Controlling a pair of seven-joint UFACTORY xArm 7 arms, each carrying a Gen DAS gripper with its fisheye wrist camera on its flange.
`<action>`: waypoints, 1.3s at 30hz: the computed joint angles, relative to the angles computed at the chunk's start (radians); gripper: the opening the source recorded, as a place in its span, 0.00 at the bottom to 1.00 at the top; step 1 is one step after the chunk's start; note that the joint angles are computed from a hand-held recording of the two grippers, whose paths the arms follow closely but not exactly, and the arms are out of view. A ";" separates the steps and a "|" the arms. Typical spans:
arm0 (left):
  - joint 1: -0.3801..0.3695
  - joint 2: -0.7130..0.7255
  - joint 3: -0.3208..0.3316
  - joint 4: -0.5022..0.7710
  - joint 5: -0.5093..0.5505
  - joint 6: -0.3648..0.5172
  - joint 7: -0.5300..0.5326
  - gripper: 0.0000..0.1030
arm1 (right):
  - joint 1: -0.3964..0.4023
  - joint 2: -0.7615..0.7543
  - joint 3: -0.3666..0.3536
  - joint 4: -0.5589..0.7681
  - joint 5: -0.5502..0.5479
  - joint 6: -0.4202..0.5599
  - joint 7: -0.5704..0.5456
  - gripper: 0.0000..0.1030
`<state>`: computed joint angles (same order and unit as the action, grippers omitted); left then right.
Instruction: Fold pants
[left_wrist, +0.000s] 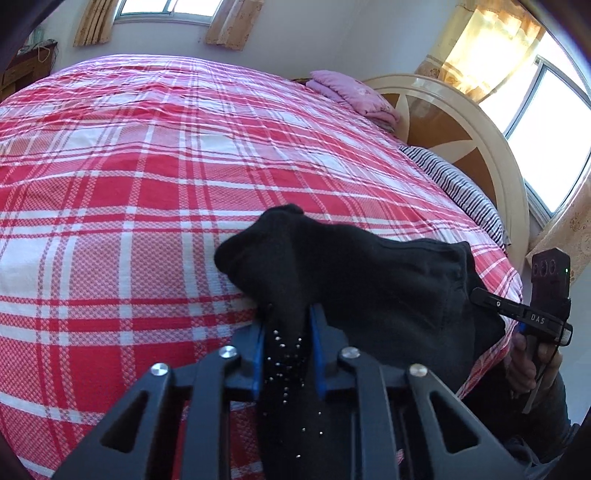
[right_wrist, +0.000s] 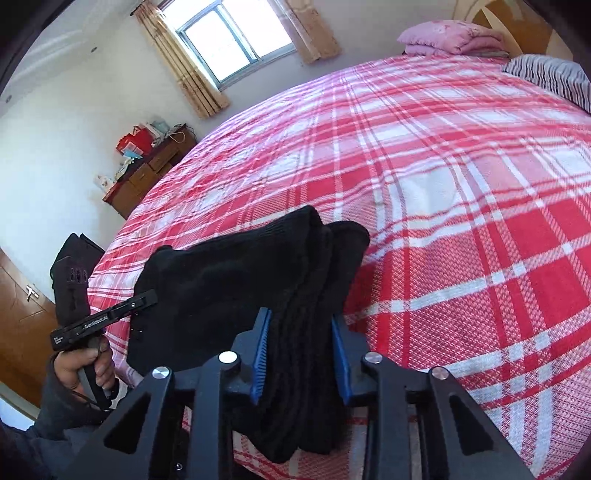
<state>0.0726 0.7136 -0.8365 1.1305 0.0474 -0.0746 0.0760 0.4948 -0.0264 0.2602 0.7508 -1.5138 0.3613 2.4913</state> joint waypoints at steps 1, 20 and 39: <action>0.014 0.003 -0.014 -0.004 -0.001 -0.002 -0.001 0.14 | 0.002 -0.003 0.001 0.003 0.011 0.006 -0.017 0.28; 0.219 -0.123 -0.081 -0.102 0.107 -0.142 -0.169 0.11 | 0.014 0.264 -0.084 0.442 0.349 -0.049 -0.777 0.26; 0.027 -0.216 0.370 -0.092 0.102 -0.209 -0.394 0.11 | 0.088 1.218 0.037 1.752 0.979 0.172 -1.706 0.26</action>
